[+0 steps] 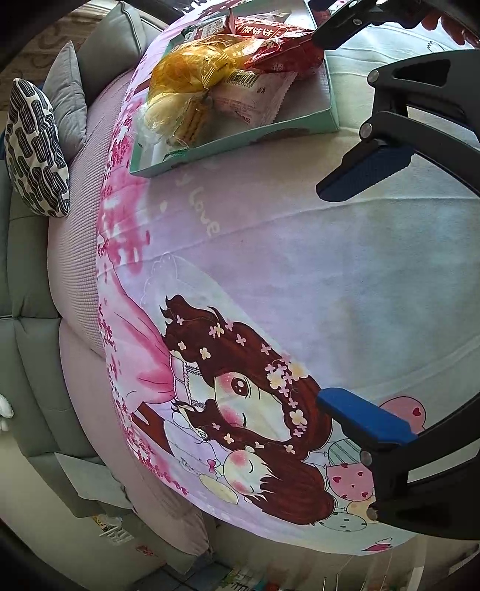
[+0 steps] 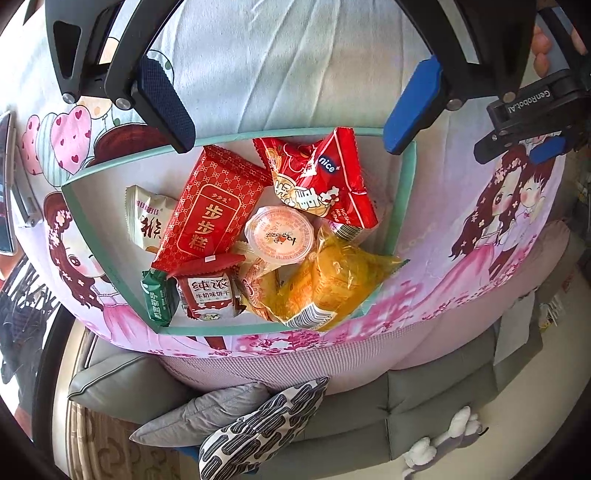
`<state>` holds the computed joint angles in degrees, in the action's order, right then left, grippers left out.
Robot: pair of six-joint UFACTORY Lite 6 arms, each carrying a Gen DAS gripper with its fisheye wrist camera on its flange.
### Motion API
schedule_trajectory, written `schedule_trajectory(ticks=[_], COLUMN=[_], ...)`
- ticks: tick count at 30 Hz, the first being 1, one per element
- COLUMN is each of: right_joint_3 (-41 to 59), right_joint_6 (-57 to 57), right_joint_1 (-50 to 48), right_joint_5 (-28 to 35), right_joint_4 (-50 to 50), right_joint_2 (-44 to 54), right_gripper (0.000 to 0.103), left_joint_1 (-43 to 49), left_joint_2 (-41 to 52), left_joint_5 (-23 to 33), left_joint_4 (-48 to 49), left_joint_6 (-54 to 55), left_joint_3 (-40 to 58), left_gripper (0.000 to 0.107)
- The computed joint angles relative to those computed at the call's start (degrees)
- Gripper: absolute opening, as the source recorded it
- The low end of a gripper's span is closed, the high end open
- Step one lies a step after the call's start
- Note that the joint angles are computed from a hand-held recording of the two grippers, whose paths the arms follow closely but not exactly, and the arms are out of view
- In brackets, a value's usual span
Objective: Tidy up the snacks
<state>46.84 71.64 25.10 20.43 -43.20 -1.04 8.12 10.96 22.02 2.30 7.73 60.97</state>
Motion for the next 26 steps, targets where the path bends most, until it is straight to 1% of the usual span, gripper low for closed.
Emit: schedule_trajectory(ticks=[8,12,19,22,26], right_joint_3=[-0.27,-0.52,-0.85,-0.86,-0.91], right_joint_6=[-1.86,-2.28,-2.81,-2.77,-2.83], right_joint_1=[-0.48,-0.92,-1.39,-1.39,-1.35], right_joint_5=[-0.73,-1.02,-0.99,-1.01,-0.96], right_joint_4=[1.68,2.26,3.08,3.1,3.17], right_joint_2=[0.09,-0.12,-0.45,-0.52,-0.55], right_gripper=[0.103,0.103,0.103,0.103,0.103], left_joint_1=[0.19,-0.19,-0.61,-0.65,-0.46], left_joint_2=[0.71,0.97,1.06,-0.44,0.1], left_joint_5=[0.15,0.04,-0.1,-1.75,-1.14], left_joint_4=[0.56,2.51,1.29,1.11,-3.14], left_joint_6=[-0.71,-2.64,-0.69,-0.02,4.49], left_joint_3=[0.36,0.31,-0.02,-1.47,-0.73], left_gripper=[0.101,0.101,0.101,0.101,0.101])
